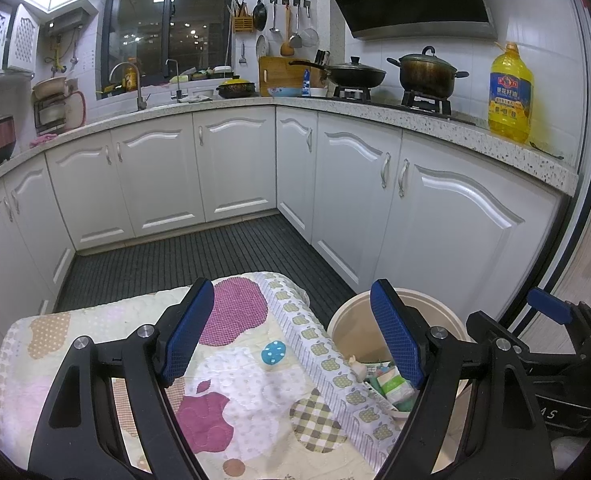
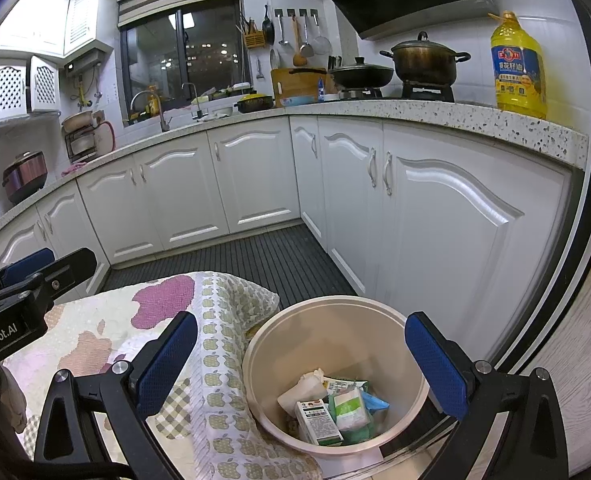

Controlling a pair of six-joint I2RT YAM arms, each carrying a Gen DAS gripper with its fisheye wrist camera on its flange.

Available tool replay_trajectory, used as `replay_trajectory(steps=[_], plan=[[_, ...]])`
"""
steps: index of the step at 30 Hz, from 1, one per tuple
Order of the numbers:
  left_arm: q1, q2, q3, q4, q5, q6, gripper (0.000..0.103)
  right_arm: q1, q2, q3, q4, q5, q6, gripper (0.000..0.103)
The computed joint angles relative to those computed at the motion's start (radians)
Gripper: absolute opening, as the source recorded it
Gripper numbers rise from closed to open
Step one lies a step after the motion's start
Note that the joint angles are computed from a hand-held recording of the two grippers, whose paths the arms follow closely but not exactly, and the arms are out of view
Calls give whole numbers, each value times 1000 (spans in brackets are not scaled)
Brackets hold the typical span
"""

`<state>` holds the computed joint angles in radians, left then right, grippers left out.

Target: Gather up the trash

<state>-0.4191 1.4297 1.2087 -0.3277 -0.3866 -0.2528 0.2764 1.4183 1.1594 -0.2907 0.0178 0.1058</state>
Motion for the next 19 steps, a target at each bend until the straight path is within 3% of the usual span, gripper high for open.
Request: replay_trajectory(steps=[11,19], plan=[[-1,7,-22,26,7,-2,80,8,16,9,-9,9,-3,103],[49,-4,-80,84,76,11,80,34,48,37,-19,29,-5,103]])
